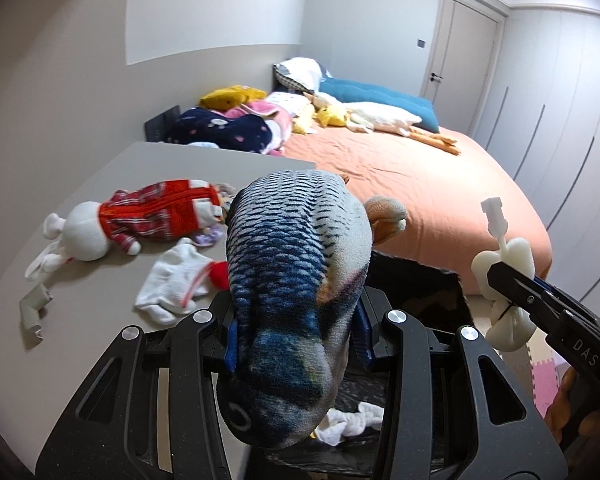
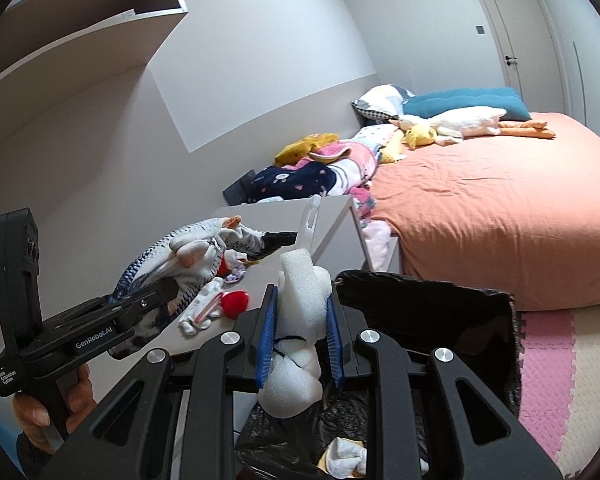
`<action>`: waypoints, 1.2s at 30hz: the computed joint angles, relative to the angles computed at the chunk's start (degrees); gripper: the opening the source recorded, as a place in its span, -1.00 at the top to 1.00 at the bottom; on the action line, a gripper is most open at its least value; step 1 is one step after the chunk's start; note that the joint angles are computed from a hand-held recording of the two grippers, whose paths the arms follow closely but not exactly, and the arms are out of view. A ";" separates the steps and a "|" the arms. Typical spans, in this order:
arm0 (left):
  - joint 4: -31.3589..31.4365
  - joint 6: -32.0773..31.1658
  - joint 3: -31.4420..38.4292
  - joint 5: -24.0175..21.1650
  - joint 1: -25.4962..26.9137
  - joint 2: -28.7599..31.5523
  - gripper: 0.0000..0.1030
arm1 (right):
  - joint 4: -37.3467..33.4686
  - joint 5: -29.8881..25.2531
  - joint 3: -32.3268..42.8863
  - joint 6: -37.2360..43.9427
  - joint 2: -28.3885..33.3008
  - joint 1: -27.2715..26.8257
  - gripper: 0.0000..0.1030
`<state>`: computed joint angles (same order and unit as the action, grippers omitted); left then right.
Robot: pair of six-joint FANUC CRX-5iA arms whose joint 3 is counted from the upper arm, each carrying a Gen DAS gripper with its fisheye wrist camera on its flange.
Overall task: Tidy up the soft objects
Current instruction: 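Carry the fish and white plush over the bin and release both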
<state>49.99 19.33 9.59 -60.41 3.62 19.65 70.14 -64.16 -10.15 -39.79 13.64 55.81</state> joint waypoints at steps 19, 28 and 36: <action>-1.26 -3.50 -3.44 -2.89 -4.40 -1.56 0.17 | -5.49 -10.87 -4.35 -2.71 -3.88 4.15 0.52; -3.62 -3.96 -3.49 -4.83 -6.11 -0.60 0.15 | -7.77 -12.26 -5.89 -4.12 -5.01 4.39 0.52; -7.37 -3.14 -3.00 -6.60 -6.91 0.39 -0.16 | -9.70 -11.75 -7.36 -5.64 -5.85 4.20 0.48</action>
<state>42.62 16.19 6.59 -67.02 -3.29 20.04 60.43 -75.91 -17.51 -45.43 7.79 60.01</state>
